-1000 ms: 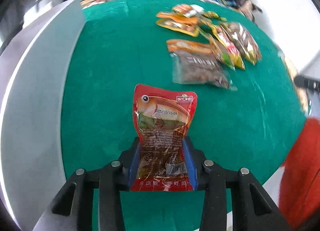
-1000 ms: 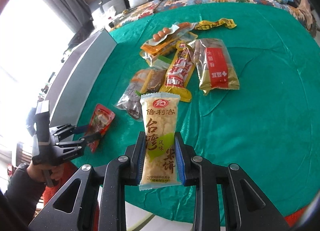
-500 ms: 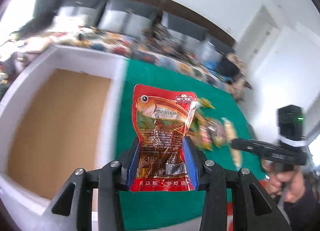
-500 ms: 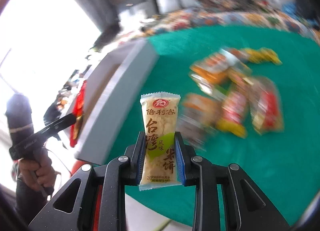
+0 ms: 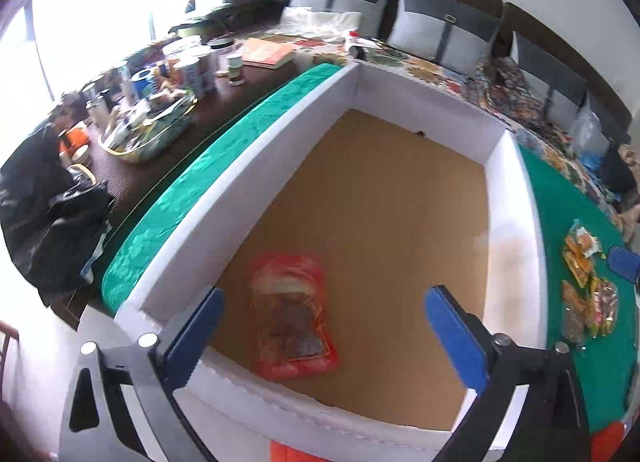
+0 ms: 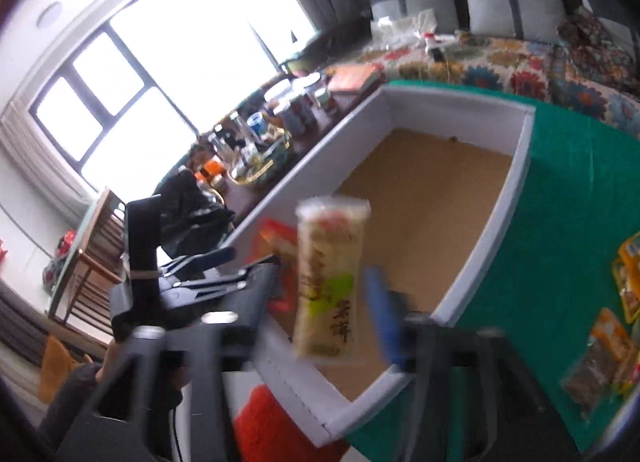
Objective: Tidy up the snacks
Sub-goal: 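Carry the red pouch into the white box and release it while the right tool drops the rice-cracker bar in, then move both open tools back over the snack pile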
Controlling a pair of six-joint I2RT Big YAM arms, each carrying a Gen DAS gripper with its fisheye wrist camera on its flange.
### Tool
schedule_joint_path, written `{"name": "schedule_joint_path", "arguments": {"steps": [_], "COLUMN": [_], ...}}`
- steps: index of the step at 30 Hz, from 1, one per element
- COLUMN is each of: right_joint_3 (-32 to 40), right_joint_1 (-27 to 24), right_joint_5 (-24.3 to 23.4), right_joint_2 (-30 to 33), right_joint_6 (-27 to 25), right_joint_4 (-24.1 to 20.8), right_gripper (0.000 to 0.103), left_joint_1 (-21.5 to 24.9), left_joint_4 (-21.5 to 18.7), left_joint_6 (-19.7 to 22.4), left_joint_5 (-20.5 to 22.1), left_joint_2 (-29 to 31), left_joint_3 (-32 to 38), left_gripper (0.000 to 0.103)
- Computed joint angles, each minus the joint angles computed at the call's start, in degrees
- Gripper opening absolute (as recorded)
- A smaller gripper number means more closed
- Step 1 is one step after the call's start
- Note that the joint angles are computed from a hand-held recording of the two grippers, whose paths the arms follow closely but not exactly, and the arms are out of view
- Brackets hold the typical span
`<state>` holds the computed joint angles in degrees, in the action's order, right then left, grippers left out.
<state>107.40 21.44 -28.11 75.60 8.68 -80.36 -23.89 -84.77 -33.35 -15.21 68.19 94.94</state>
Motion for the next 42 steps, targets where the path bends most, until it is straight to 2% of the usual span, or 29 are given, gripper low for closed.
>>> {"name": "schedule_joint_path", "arguments": {"steps": [4, 7, 9, 13, 14, 18, 20, 23, 27, 28, 31, 32, 33, 34, 38, 40, 42], "right_joint_3": [-4.4, -9.9, -16.3, -30.2, -34.0, -40.0, -40.3, -38.6, -35.1, -34.7, -33.0, -33.0, -33.0, -32.8, -32.3, -33.3, -33.5], "right_joint_1": [-2.1, -7.6, -12.6, -28.0, -34.8, -55.1, -62.3, -70.4, -74.1, -74.6, -73.5, -73.4, -72.9, -72.4, -73.5, -74.1, -74.2], "right_joint_5": [1.7, 3.5, 6.0, 11.3, 11.1, 10.3, 11.1, 11.8, 11.0, 10.1, 11.7, 11.8, 12.5, 12.8, 11.7, 11.3, 11.2], "right_joint_2": [-3.0, -7.3, -11.7, -20.6, -22.7, -23.9, -21.7, -16.5, -10.8, -10.2, -8.4, -8.1, -7.9, -7.6, -7.2, -7.6, -7.9], "right_joint_6": [-1.5, -4.6, -7.7, -18.5, -22.7, -33.8, -36.3, -34.6, -29.3, -28.3, -27.4, -28.0, -28.8, -29.1, -30.2, -30.7, -30.8], "right_joint_4": [2.0, 3.0, 5.2, 9.5, 10.5, 13.5, 15.2, 17.7, 18.3, 19.5, 18.5, 18.4, 18.4, 18.4, 17.6, 18.0, 17.9], "right_gripper": [0.066, 0.068, 0.069, 0.069, 0.069, 0.069, 0.069, 0.069, 0.070, 0.074, 0.081, 0.086, 0.088, 0.091, 0.094, 0.094, 0.094], "left_joint_1": [-1.7, -5.8, -9.7, -18.6, -21.3, -28.5, -31.2, -33.6, -33.8, -33.4, -31.6, -31.2, -30.8, -30.7, -29.4, -29.5, -29.5], "left_joint_4": [1.0, 2.7, 4.7, 8.4, 9.3, 11.5, 11.6, 9.6, 6.5, 6.6, 7.7, 9.8, 12.8, 14.0, 20.1, 21.4, 20.2], "left_joint_6": [-2.1, -5.1, -7.1, -8.2, -7.8, -5.6, -5.2, -5.6, -6.7, -7.0, -7.3, -7.1, -7.2, -7.8, -9.0, -8.1, -6.5], "left_joint_5": [-0.8, -2.0, -1.9, -2.0, -1.8, 0.2, 1.4, 0.8, -1.7, -2.0, -2.3, -2.0, -2.1, -2.9, -2.7, -3.5, -3.5], "left_joint_2": [-1.7, -1.9, -1.5, 1.9, 3.9, 11.5, 16.2, 23.7, 31.4, 32.4, 33.4, 32.9, 31.9, 31.2, 29.0, 28.4, 29.0], "left_joint_3": [-2.4, -2.0, -0.9, 3.7, 6.1, 13.1, 16.2, 20.0, 23.1, 23.2, 21.8, 20.3, 18.3, 16.9, 12.1, 10.8, 11.6], "left_gripper": [0.100, 0.100, 0.100, 0.100, 0.100, 0.103, 0.103, 0.103, 0.102, 0.102, 0.103, 0.103, 0.103, 0.103, 0.103, 0.103, 0.103]}}
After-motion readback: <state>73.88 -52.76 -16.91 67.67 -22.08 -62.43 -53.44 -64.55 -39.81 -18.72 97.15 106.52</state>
